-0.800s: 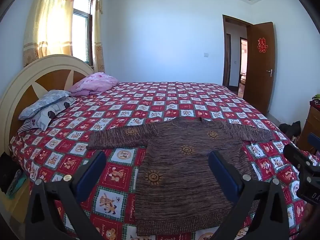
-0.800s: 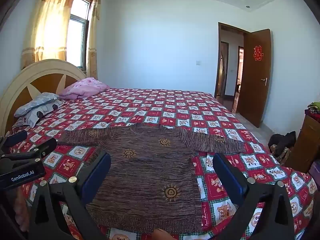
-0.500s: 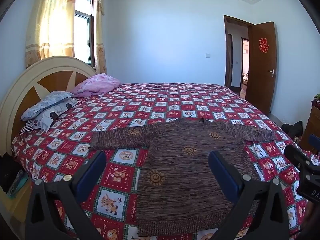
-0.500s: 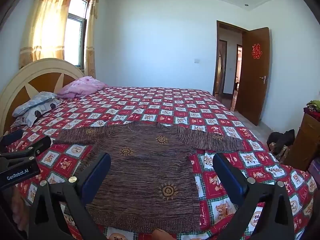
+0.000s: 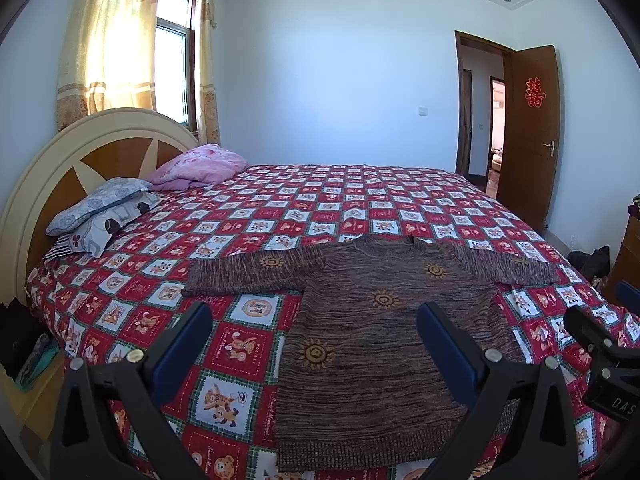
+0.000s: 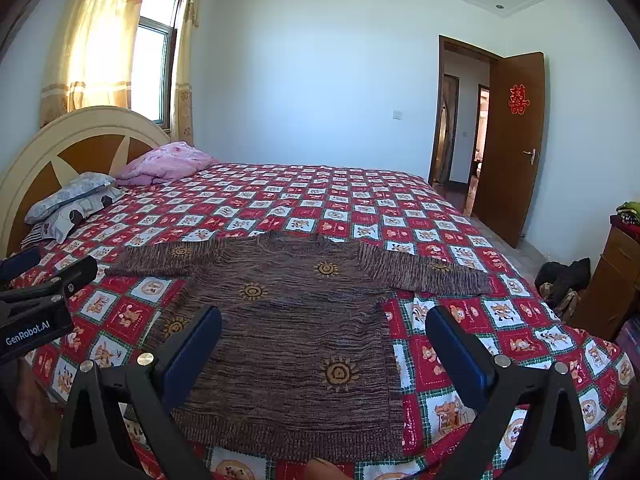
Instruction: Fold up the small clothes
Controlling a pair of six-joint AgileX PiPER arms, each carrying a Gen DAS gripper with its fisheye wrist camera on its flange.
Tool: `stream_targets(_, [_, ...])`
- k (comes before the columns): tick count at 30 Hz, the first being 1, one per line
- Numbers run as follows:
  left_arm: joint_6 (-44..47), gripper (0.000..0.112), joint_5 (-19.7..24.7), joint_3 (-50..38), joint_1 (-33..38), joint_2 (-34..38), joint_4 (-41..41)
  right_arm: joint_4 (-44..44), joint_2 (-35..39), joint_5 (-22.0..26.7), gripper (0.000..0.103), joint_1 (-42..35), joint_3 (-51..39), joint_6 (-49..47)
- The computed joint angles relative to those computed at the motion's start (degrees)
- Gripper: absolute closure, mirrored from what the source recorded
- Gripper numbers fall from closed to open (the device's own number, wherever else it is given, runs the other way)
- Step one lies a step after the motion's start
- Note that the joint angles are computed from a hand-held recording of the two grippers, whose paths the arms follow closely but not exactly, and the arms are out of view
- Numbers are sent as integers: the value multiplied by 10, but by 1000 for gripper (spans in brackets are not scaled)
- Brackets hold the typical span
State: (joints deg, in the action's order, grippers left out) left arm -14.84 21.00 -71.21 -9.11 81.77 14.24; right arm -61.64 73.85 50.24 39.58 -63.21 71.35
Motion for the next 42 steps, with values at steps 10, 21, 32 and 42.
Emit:
stream_targets(10, [-40,9,-3,5,-4,-3,38,5,-1,2,1,1,1,-3])
stream_targets(21, [-29,9,-1,1,0,0,28,6,1,2,1,-1,-2,-4])
stream_targets(32, [-28,9,-8,3,2,-1,41,7,-1,-6,1,-13,1,-1])
stream_targets(42, [-42,9,-11,7,0,-1,57,7,0,-7,1,-14,2,0])
